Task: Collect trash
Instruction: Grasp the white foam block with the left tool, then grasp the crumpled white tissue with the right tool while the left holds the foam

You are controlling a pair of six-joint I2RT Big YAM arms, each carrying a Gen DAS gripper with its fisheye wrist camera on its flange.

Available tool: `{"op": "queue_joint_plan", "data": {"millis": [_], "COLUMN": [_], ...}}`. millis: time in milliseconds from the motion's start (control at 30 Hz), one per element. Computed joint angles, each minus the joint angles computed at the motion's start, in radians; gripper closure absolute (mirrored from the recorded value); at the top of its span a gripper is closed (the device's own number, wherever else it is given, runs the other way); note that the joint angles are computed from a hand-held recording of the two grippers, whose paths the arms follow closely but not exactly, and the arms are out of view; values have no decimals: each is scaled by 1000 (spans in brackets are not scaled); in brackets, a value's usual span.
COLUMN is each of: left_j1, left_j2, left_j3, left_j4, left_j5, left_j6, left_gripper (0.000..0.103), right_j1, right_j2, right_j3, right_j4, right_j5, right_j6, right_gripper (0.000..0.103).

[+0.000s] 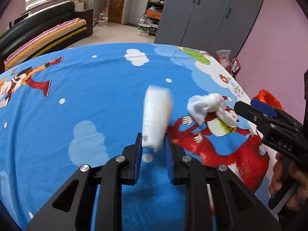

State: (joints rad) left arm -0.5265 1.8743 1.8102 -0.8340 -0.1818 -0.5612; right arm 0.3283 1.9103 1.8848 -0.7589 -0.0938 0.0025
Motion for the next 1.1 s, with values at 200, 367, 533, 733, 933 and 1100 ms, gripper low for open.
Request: {"op": "queue_joint_plan", "data": {"millis": [200, 367, 533, 733, 933, 1100], "left_j1": [16, 25, 33, 42, 49, 52], "left_j2": [-7, 16, 32, 13, -9, -37], "left_j3": [-20, 3, 20, -1, -21, -44], "left_j4": [27, 25, 23, 45, 55, 72], "left_j5": [19, 47, 72, 69, 53, 30], "left_j6": [-8, -2, 4, -10, -26, -32], "left_gripper": [70, 70, 77, 79, 79, 79], "right_j1": [17, 25, 31, 40, 40, 37], "right_j2": [54, 102, 136, 175, 156, 105], "right_j3": [65, 126, 169, 231, 206, 159], "right_j4": [-41, -82, -107, -150, -131, -93], "right_j5": [20, 30, 40, 53, 49, 49], "right_j6": [-7, -12, -10, -32, -40, -31], "right_gripper": [32, 32, 35, 57, 70, 70]}}
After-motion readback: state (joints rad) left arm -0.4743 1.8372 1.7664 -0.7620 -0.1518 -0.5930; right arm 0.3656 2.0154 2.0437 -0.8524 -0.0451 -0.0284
